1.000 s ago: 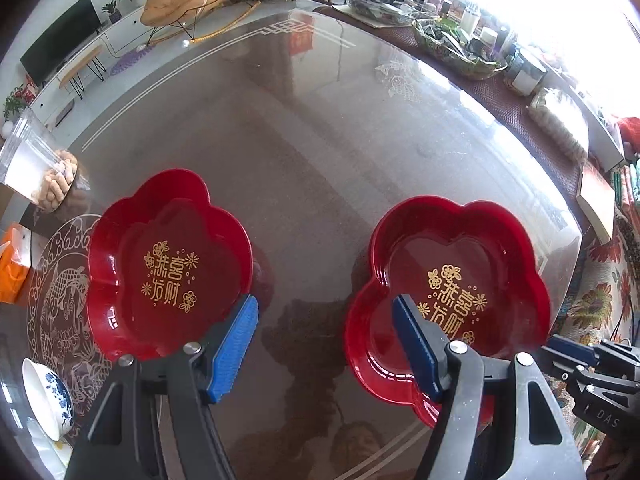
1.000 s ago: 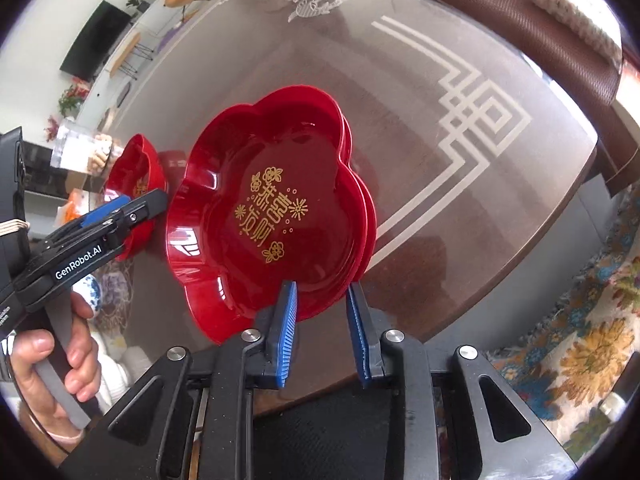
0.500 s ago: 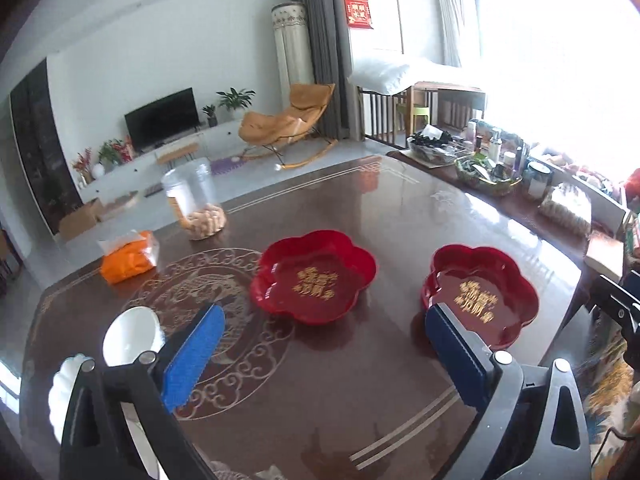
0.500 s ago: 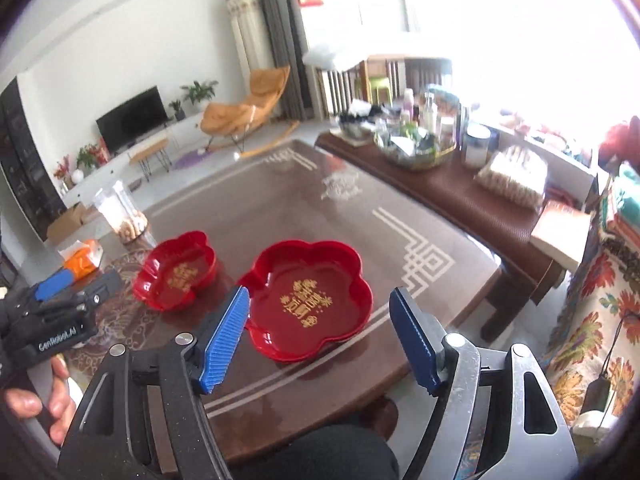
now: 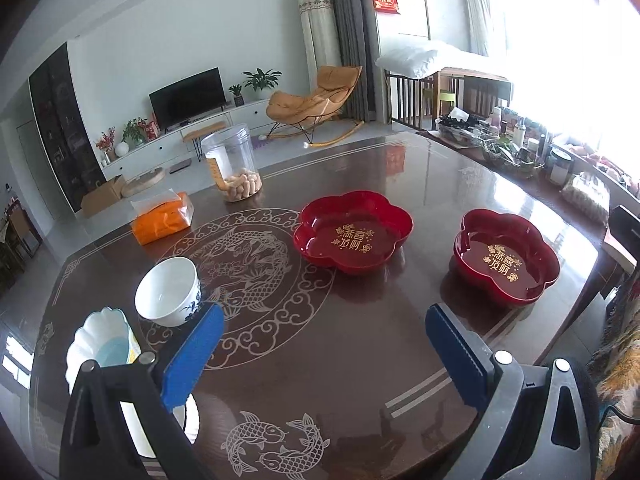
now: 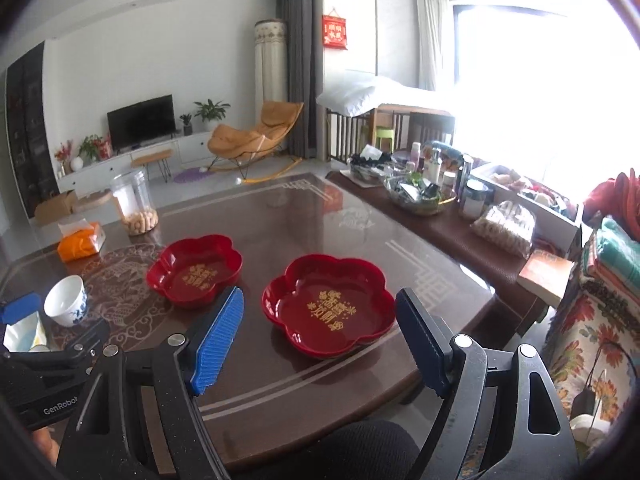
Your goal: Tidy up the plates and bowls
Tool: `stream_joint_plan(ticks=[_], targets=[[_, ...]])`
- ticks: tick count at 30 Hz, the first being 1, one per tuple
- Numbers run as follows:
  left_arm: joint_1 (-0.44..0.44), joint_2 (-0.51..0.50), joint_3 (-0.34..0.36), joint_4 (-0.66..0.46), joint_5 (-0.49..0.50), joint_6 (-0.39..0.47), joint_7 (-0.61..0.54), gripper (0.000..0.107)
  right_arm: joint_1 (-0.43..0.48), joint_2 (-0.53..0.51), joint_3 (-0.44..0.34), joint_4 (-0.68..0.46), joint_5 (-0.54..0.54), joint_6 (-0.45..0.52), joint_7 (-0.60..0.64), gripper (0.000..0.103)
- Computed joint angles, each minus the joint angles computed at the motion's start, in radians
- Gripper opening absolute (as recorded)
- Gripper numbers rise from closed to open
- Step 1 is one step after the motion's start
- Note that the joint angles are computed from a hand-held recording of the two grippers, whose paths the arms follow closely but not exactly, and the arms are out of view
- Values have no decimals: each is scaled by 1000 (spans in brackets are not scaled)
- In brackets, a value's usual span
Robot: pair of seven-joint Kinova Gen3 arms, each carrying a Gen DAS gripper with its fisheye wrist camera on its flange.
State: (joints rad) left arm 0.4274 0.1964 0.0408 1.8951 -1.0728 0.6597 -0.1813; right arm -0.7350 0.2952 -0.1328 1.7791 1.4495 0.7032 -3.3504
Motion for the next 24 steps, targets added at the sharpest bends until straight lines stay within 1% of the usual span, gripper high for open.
stream_joint_plan(ticks=[1, 2, 3, 5, 6, 7, 8, 9, 10, 11, 12, 13, 14, 15, 16, 17, 18, 19, 20, 21, 22, 23, 24], targets=[[1, 1, -1, 1, -5, -1, 5, 100, 1, -4, -1, 8, 27, -6, -24, 81], [1, 3, -3, 3, -11, -5, 12, 100, 11, -2, -5, 12, 46, -29, -33, 85], [-1, 3, -2, 2, -5, -7, 8, 100, 38, 10, -22, 8, 49, -67, -24, 86], [-10, 4, -3, 5, 7, -28, 3, 100, 131, 40, -91, -8, 7, -146, 30, 86], [-14, 5, -5, 7, 14, -39, 4, 100, 165, 47, -113, -9, -17, -183, 43, 86], [-17, 6, -7, 10, 19, -53, 4, 100, 181, 48, -122, -4, -24, -204, 40, 86], [-22, 7, -10, 14, 27, -70, 0, 100, 178, 48, -120, 1, -15, -211, 28, 86], [-29, 8, -14, 18, 38, -91, -9, 100, 157, 48, -102, 8, 10, -212, 13, 86], [-21, 12, -35, 19, 58, -115, -25, 100, 122, 48, -66, 18, 50, -223, -13, 86], [-31, 13, -40, 23, 81, -144, -42, 100, 103, 50, -47, 26, 91, -229, -38, 87], [-60, 11, -28, 28, 115, -177, -69, 100, 101, 55, -47, 29, 115, -233, -48, 87], [-102, 14, 2, 28, 155, -194, -108, 100, 111, 62, -58, 29, 123, -240, -47, 87], [-125, 23, 20, 22, 190, -195, -148, 100, 137, 69, -87, 25, 115, -243, -30, 87], [-130, 38, 24, 10, 216, -179, -189, 100, 149, 75, -98, 20, 91, -247, 1, 87], [-117, 54, 16, -8, 230, -147, -216, 100, 142, 82, -95, 15, 72, -234, 17, 87], [-87, 68, -11, -20, 236, -123, -227, 100, 118, 81, -74, 16, 67, -219, 18, 87], [-48, 77, -51, -23, 234, -114, -222, 100, 110, 79, -69, 20, 75, -205, 10, 87], [-25, 83, -74, -22, 215, -108, -201, 100, 117, 80, -83, 18, 70, -189, 19, 87], [-14, 85, -87, -16, 199, -111, -186, 100, 135, 87, -114, 9, 54, -161, 44, 87], [-13, 86, -93, -15, 198, -115, -187, 100, 141, 95, -128, -7, 20, -139, 85, 87], [-23, 87, -92, -16, 213, -126, -205, 100, 133, 102, -124, -22, -19, -125, 125, 87], [-43, 87, -88, -17, 242, -144, -239, 100, 144, 108, -135, -37, -57, -121, 166, 87], [-80, 88, -65, -20, 270, -162, -280, 100, 174, 117, -165, -52, -95, -124, 207, 87]])
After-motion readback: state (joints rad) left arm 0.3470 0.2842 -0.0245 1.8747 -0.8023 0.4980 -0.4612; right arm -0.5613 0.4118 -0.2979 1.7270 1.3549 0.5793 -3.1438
